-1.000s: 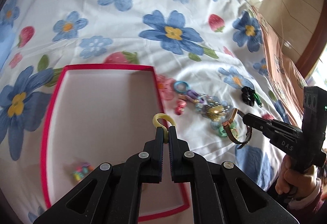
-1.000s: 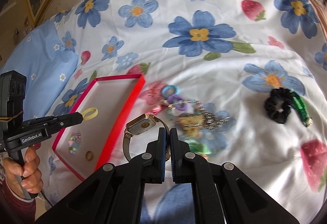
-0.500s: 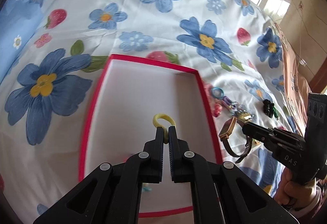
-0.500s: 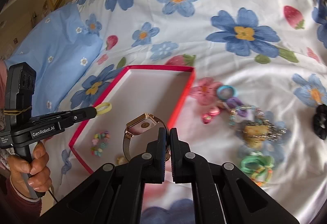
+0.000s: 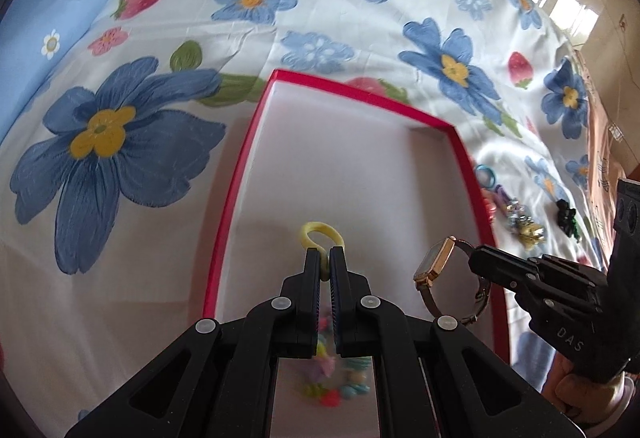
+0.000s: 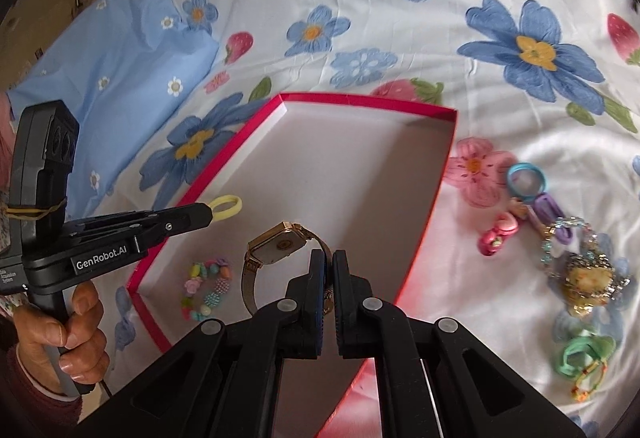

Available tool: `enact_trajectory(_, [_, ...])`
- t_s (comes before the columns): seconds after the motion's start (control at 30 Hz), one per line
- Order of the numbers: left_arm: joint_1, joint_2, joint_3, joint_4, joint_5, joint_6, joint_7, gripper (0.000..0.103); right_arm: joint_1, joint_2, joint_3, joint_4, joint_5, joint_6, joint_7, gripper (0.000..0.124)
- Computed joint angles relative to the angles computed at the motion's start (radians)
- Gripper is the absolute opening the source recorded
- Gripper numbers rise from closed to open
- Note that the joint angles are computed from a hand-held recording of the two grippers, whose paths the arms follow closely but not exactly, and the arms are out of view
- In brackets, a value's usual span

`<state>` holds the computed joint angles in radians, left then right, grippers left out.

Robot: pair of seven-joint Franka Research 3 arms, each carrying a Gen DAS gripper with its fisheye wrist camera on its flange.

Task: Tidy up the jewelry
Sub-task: 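Carry the hair tie and watch into the red box and release both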

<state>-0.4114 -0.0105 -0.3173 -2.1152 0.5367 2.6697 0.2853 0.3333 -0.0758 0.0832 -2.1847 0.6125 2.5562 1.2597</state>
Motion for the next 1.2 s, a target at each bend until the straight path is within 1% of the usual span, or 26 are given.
enact_trajectory(0.13, [0.001,0.023,0.004,0.004,-0.004,0.001,0.001,0.004,0.003,0.022,0.007,0.011,-0.033,-0.003,0.012,0.004])
enact_trajectory(0.4, [-0.010,0.047,0.009,0.019,0.001,-0.024,0.005,0.005,0.010,0.051,0.019,0.032,-0.128,-0.020,0.039,0.003])
enact_trajectory(0.47, [-0.012,0.048,0.009,0.023,0.004,-0.032,0.005,0.006,0.012,0.055,0.019,0.036,-0.140,-0.025,0.042,0.003])
enact_trajectory(0.57, [-0.014,0.045,0.009,0.022,0.004,-0.040,0.005,0.011,0.012,0.058,0.019,0.039,-0.141,-0.031,0.044,0.005])
enact_trajectory(0.6, [-0.015,0.044,0.009,0.025,0.008,-0.047,0.002,0.015,0.011,0.059,0.018,0.041,-0.130,-0.038,0.035,0.008])
enact_trajectory(0.63, [-0.017,0.042,0.008,0.025,0.012,-0.053,-0.003,0.018,0.011,0.060,0.018,0.043,-0.128,-0.041,0.036,0.008])
enact_trajectory(0.77, [-0.020,0.027,0.004,0.021,0.021,-0.068,-0.020,0.022,0.010,0.057,0.016,0.040,-0.091,-0.045,0.022,0.009])
enact_trajectory(0.83, [-0.020,0.017,0.002,0.018,0.017,-0.072,-0.023,0.026,0.009,0.048,0.015,0.032,-0.072,-0.041,0.016,0.010])
enact_trajectory(0.87, [-0.020,0.011,0.001,0.015,0.021,-0.074,-0.027,0.028,0.008,0.039,0.012,0.026,-0.045,-0.039,0.001,0.012])
enact_trajectory(0.93, [-0.020,-0.004,-0.004,0.011,0.030,-0.082,-0.037,0.034,0.008,0.018,0.010,0.011,-0.017,-0.027,-0.011,0.019])
enact_trajectory(0.97, [-0.021,-0.012,-0.007,0.008,0.035,-0.082,-0.042,0.035,0.007,0.004,0.007,0.001,-0.004,-0.020,-0.016,0.023])
enact_trajectory(1.07, [-0.023,-0.029,-0.016,0.010,0.045,-0.089,-0.051,0.037,0.004,-0.037,-0.002,-0.028,0.025,-0.001,-0.022,0.026])
enact_trajectory(1.13, [-0.026,-0.037,-0.023,0.014,0.052,-0.093,-0.056,0.043,-0.002,-0.073,-0.013,-0.054,0.043,0.009,-0.020,0.026])
enact_trajectory(1.2, [-0.031,-0.039,-0.031,0.026,0.061,-0.101,-0.058,0.045,-0.012,-0.105,-0.022,-0.080,0.038,0.020,-0.006,0.031])
